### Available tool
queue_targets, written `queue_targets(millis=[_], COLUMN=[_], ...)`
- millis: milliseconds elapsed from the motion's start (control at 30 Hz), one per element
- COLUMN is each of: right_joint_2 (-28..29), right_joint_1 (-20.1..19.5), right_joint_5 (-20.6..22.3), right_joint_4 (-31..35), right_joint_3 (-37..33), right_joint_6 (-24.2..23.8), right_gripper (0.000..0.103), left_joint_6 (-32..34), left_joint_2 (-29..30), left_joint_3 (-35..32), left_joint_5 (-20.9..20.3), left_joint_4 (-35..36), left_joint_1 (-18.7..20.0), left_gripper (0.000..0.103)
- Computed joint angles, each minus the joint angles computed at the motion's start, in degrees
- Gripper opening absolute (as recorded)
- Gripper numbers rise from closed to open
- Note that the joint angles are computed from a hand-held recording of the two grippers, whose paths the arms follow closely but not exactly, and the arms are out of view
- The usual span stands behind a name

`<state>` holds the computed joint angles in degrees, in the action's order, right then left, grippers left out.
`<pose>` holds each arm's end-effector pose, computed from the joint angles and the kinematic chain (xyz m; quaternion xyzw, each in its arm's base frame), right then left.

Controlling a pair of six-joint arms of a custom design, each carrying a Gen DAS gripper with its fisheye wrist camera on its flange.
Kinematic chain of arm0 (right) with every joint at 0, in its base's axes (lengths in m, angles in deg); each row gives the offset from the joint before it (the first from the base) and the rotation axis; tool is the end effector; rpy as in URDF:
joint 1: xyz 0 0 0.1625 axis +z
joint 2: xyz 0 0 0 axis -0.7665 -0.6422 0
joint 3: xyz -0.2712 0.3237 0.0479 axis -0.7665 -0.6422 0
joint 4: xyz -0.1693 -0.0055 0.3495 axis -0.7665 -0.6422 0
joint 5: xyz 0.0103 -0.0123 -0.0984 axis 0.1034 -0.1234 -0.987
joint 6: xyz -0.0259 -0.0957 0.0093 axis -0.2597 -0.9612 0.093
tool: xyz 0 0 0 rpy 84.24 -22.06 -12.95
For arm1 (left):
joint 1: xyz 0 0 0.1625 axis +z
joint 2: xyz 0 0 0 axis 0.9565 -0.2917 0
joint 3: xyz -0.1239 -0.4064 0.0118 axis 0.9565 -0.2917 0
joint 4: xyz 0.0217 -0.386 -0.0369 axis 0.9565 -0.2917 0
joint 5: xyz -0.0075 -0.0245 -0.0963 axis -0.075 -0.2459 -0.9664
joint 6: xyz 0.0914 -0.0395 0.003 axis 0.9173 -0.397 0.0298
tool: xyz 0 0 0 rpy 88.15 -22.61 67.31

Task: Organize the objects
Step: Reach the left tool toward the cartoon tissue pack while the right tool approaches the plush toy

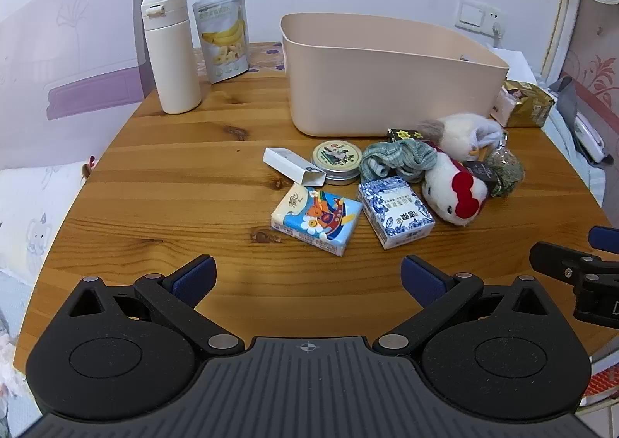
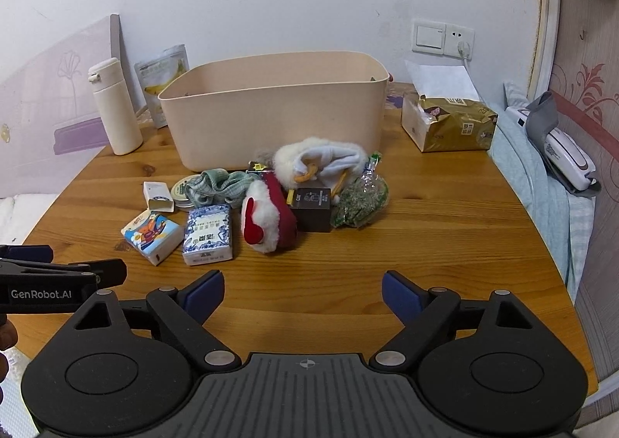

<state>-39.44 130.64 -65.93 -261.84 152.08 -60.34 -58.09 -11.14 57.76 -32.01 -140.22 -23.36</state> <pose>-0.0047 -0.7259 0.2502 0.2423 -0.8700 0.3313 0.2730 -0.3118 -0.7126 -0.0418 0.0577 0.8365 -0.3849 0.3859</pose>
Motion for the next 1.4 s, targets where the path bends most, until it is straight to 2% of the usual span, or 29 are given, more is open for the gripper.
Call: queue_targets(millis=[267,667,1000,1400], right_joint_2=[1.27,4.29,7.51,11.08], right_joint_1=[0.49,1.41,2.31,2.53], right_joint_5=[-1.29,-1.73,-2.54,-3.56], right_joint_4=[-0.01,0.6,4.11,9.59], right_joint_3=[-1.51,-4.89,-9.89,-16.42], right_joint_6=[-0.58,-2.4,-4.23,-3.61], right_gripper=[0.09,0.084,0.071,0.066], left_joint_6=[2.77,4.74,5.11,5.47], left_joint_2=[0.86,1.88,3.34,5.31], left_joint_3=[-1.88,-5.76,-10.89,-15.8], left_joint_5=[-0.48,-2.09,-4.44,-5.97], left_joint_4=[-1.25,1.6,6.64,11.1], left_joint_1=[0.99,3.26,5.23,6.54], left_gripper=[0.103,0.103,0.103,0.103])
